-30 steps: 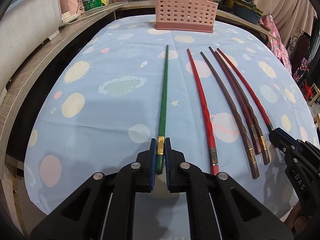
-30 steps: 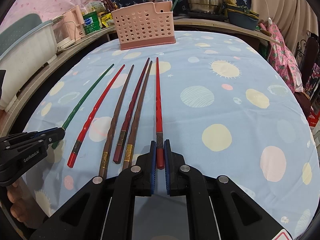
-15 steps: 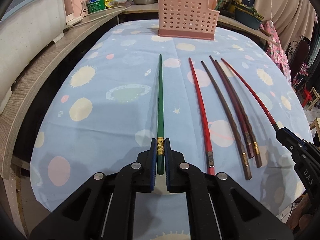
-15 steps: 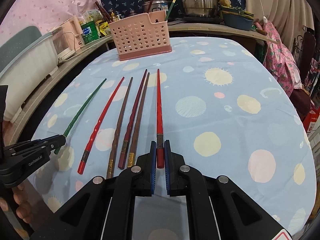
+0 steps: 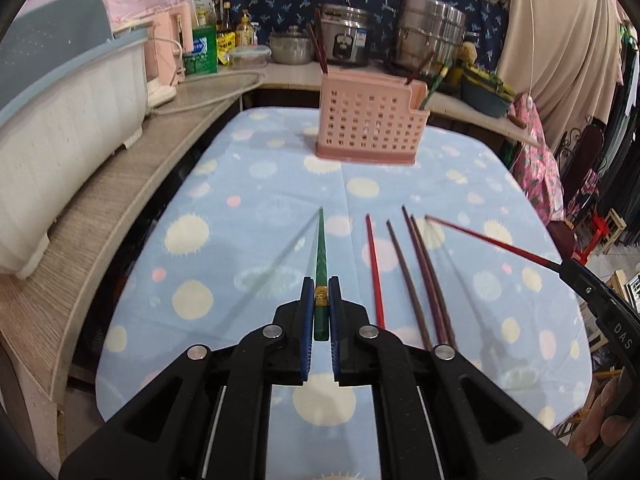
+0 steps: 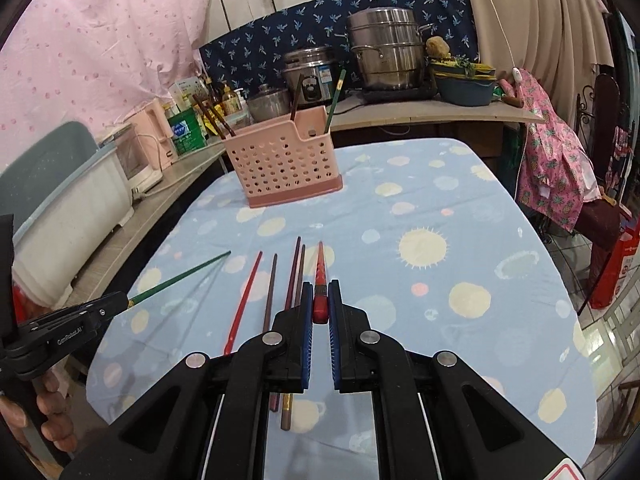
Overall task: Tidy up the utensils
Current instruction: 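Lift both held chopsticks upright and carry them over the pink basket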
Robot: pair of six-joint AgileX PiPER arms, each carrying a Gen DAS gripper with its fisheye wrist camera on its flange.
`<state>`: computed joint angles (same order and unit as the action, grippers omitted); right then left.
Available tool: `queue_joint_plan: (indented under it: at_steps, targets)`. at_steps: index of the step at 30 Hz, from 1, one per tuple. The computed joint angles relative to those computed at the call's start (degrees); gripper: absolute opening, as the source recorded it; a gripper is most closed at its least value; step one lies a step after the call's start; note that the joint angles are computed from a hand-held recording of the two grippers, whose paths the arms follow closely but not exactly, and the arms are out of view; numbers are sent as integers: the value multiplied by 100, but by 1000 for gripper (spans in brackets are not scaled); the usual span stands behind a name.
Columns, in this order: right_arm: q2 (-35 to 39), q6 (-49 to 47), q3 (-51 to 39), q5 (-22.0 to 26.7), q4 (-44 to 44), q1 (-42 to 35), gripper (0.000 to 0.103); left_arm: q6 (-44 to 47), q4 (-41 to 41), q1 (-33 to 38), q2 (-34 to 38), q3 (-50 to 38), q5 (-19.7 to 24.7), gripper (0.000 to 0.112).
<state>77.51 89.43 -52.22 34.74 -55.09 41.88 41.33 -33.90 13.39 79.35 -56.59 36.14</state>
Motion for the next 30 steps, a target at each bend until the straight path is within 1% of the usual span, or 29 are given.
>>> queue_joint_plan:
  at_steps: [3,8,13,18,21,25,30]
  targets:
    - [-69,-279,-238,9,116,-175,7,-119,10,4,35,-360,87,7]
    - [-121,-869,-640,-290,587,-643,7,-429,89,-46,264,-1065,290,7]
    - [-19,-1323,-1073,-456,913,-961,7,-763,192,-174,572,-1815,434,7]
    - [177,-1513,-1570,-485,898,-1145,7,-1045,160,-263,928,-2647,685,7]
    - [344,-1670,-1939,-580,951,-1307,7,-1267,237,-335,1125,-3141,727,7]
    - [727,-2189,-2677,-767,1370,-1599,7,-1752,506,-499,1549,-4129,810,7]
    - [1519,-2966,-4127,-723,1981,-1873,7,-2434,886,-719,2313,-5846,1066,7]
